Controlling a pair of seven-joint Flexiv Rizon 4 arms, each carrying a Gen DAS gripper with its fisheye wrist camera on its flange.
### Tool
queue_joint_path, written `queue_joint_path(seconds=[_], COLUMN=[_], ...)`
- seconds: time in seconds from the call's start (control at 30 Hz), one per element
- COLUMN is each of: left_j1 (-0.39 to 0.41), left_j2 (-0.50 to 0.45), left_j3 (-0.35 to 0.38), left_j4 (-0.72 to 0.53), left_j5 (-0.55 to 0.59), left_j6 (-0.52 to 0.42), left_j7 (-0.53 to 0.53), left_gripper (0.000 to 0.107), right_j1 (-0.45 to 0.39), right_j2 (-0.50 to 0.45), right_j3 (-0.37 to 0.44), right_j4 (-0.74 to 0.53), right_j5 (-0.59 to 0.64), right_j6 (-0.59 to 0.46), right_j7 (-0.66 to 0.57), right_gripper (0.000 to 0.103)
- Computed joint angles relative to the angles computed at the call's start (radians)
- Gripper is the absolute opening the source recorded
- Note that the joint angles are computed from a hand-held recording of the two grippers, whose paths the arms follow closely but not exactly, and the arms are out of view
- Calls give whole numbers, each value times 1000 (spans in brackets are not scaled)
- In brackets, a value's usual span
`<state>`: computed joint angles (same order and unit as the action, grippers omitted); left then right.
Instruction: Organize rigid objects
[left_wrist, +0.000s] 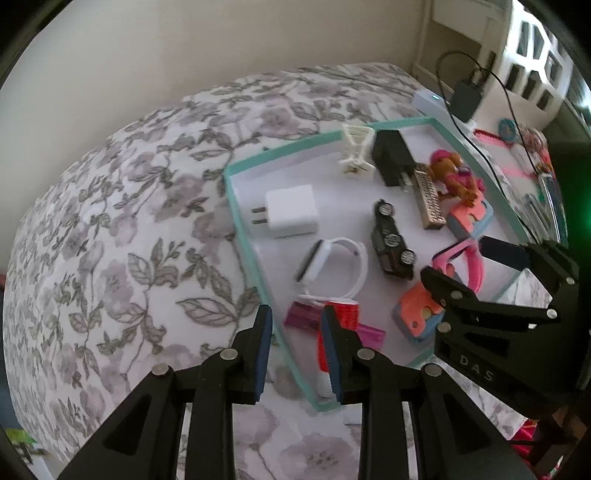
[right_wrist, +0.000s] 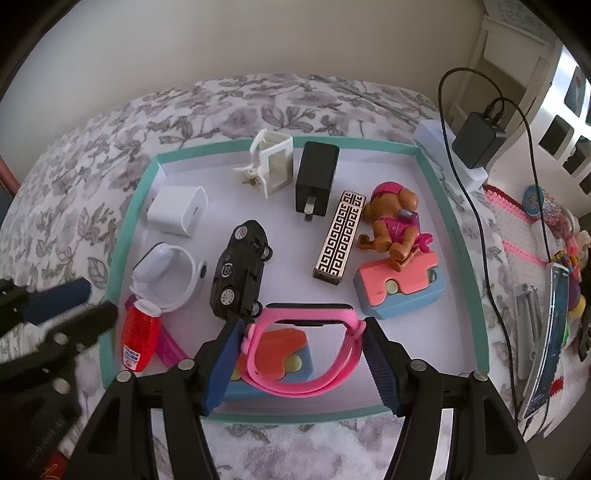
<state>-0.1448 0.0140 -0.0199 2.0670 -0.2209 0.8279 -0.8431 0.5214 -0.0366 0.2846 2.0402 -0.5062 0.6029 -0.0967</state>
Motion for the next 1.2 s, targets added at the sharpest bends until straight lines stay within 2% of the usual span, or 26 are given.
queue_joint_path(seconds=[0.07, 0.3, 0.33, 0.37, 0.4, 0.43, 0.53, 0.57, 0.73, 0.8, 0.9, 1.2], left_j1=[7, 44, 48, 53, 57, 62, 74, 78, 96, 101, 105, 111], left_j2=[-6, -35, -37, -39, -41, -43, -45, -46, -42, -39, -29, 17], left_j3=[4, 23, 25, 27, 29, 32, 39, 41, 49, 50, 52, 63], left_j4=[-5, -20, -19, -19, -17, -15, -6, -4, 12, 17, 31, 69], left_j5=[3, 5, -1, -4, -1, 7, 24, 29, 21, 13, -16, -1], left_j6=[3, 49, 56, 65, 78, 94, 138, 152, 204, 212, 225, 283], left_j7=[-12, -69, -72, -76, -84, -92, -105, -110, -126, -121, -102, -101], left_gripper=[31, 49, 56, 66, 72, 79, 84, 89, 95, 101, 101, 101], right_j1=[0, 12, 14, 15, 16, 17, 18, 18, 16, 17, 17, 30], right_j2=[-2, -25, -26, -26, -25, -25, -24, -23, -14, -10, 0, 7], right_j3=[-1, -2, -2, -2, -3, -3, -4, -4, -5, -3, -1, 14], right_j4=[2, -20, -22, -22, -21, -20, -16, -15, -6, -8, -5, -23], right_j5=[-7, -18, -22, -24, -28, -30, -40, -44, -73, -84, -101, -128], right_j6=[2, -27, -33, -35, -36, -34, -31, -30, -6, -11, -9, -11], right_j7=[0, -32, -30, -26, -18, -12, 4, 9, 55, 74, 112, 176], right_gripper=[78, 79, 79, 85, 92, 94, 98, 102, 103, 103, 103, 103])
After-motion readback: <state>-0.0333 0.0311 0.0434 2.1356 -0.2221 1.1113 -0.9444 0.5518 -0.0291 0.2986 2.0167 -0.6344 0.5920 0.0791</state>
